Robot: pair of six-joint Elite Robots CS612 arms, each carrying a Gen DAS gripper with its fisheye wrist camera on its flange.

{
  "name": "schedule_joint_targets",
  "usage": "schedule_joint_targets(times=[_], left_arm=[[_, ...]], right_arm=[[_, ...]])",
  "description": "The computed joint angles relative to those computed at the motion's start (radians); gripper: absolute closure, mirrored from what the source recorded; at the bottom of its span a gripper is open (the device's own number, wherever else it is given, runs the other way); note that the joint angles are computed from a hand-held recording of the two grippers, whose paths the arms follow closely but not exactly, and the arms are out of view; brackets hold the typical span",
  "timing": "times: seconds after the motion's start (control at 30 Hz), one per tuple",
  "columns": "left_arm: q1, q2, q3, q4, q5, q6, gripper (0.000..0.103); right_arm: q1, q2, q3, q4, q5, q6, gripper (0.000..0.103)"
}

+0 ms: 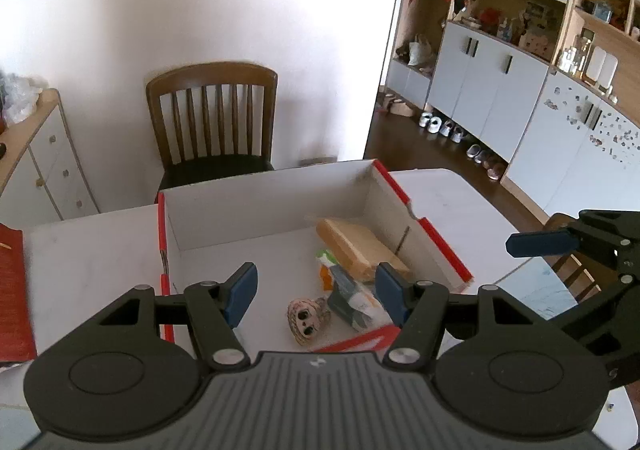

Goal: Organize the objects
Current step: 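Withdraw both tools from the box back toward the item pile, then grasp the cotton-swab pack with the left tool while the right grasps the yellow spotted toy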

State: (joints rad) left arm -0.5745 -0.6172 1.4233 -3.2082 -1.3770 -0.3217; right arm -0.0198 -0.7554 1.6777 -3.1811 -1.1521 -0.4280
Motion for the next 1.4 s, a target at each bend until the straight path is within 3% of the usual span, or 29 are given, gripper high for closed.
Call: schedule_joint_targets(times=[0.37, 0.77, 1.0, 1.07, 1.2, 1.27, 1.4], left_arm=[[-0.040, -0.051, 0.108, -0.087, 0.041, -0.009, 0.030], [-0.080, -0.085, 0.216, -0.158, 0.060, -0.069, 0.021], [-0.099, -0.092, 0.280, -0.167, 0.069, -0.106, 0.016], [-0.104, -0.092, 0.297, -0.162, 0.069, -0.127, 0.010], [-0.114, -0.087, 0.332, -0.169, 0.077, -0.174, 0.008], [-0.118, -0.085, 0.346, -0.169, 0.088, -0.192, 0.000], [-0.122, -0.077, 0.368, -0.160, 0.106, -0.228, 0.000]], right_arm=[[-0.032, -0.049, 0.097, -0.043, 0.063, -0.019, 0.011], [-0.081, -0.073, 0.198, -0.091, 0.132, -0.065, 0.001], [-0.099, -0.070, 0.258, -0.125, 0.131, -0.130, 0.001], [-0.103, -0.068, 0.272, -0.133, 0.128, -0.144, 0.001], [-0.104, -0.064, 0.298, -0.142, 0.112, -0.192, 0.001], [-0.104, -0.062, 0.308, -0.143, 0.104, -0.211, 0.001], [-0.102, -0.056, 0.322, -0.147, 0.089, -0.241, 0.002]])
